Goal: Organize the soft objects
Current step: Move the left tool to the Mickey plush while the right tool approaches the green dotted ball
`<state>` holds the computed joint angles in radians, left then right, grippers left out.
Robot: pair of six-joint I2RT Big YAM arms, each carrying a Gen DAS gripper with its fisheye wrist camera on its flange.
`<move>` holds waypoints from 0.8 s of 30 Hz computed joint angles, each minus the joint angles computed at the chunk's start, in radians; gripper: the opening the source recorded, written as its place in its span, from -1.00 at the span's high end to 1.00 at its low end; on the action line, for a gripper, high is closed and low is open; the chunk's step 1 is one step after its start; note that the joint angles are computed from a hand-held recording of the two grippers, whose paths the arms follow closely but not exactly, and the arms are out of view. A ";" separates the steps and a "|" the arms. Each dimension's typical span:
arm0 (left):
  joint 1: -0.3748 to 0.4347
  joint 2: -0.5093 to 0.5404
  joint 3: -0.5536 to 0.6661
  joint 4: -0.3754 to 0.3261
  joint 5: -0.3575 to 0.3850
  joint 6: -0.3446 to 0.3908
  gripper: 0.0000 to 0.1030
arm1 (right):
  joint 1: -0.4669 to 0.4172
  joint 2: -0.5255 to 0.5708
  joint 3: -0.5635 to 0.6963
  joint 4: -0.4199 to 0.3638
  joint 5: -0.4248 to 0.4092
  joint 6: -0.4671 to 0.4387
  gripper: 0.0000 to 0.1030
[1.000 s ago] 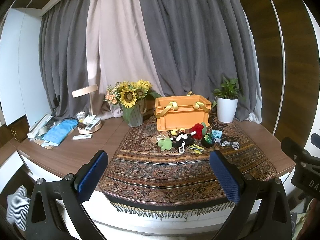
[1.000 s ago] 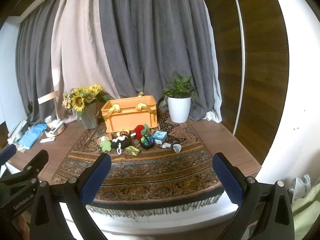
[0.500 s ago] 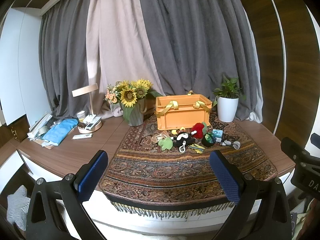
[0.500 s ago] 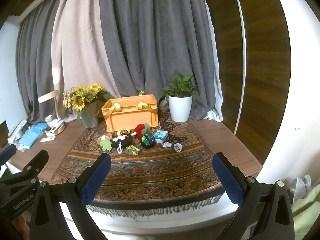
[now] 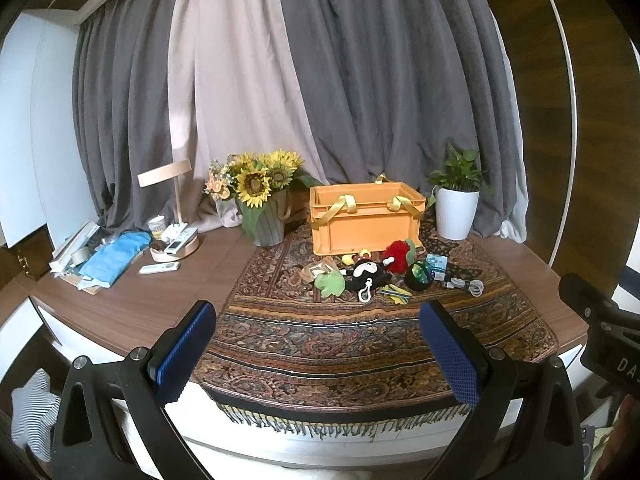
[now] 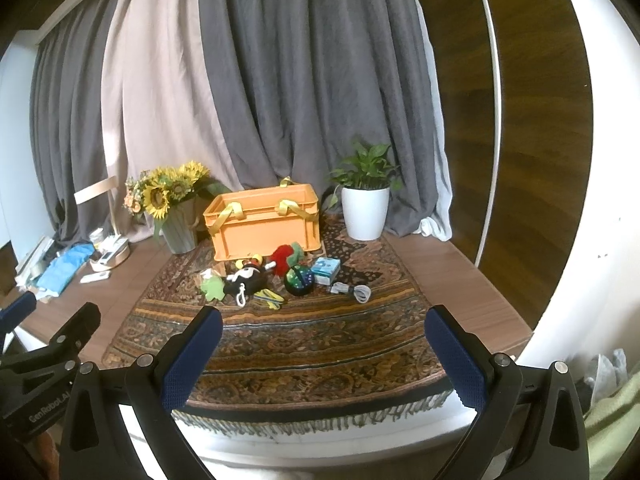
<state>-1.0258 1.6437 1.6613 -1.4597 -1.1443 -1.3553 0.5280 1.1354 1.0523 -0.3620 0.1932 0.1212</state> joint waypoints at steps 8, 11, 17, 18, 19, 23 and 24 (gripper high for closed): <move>0.084 -0.030 -0.042 0.183 0.061 0.185 -1.00 | 0.001 0.117 0.095 -0.012 -0.019 -0.002 -0.98; 0.123 -0.037 -0.058 0.273 0.102 0.282 -1.00 | -0.004 0.171 0.143 -0.024 -0.032 0.006 -0.98; 0.219 -0.027 -0.070 0.448 0.217 0.475 -1.00 | -0.013 0.295 0.257 -0.052 -0.038 0.017 -0.98; 0.235 -0.025 -0.072 0.476 0.243 0.504 -1.00 | -0.014 0.319 0.282 -0.060 -0.037 0.021 -0.98; 0.253 -0.020 -0.071 0.502 0.269 0.531 -1.00 | -0.015 0.339 0.302 -0.069 -0.040 0.024 -0.98; 0.316 0.002 -0.056 0.554 0.354 0.605 -1.00 | -0.023 0.439 0.411 -0.122 -0.053 0.040 -0.98; 0.331 0.009 -0.048 0.562 0.375 0.622 -1.00 | -0.025 0.461 0.434 -0.135 -0.052 0.043 -0.98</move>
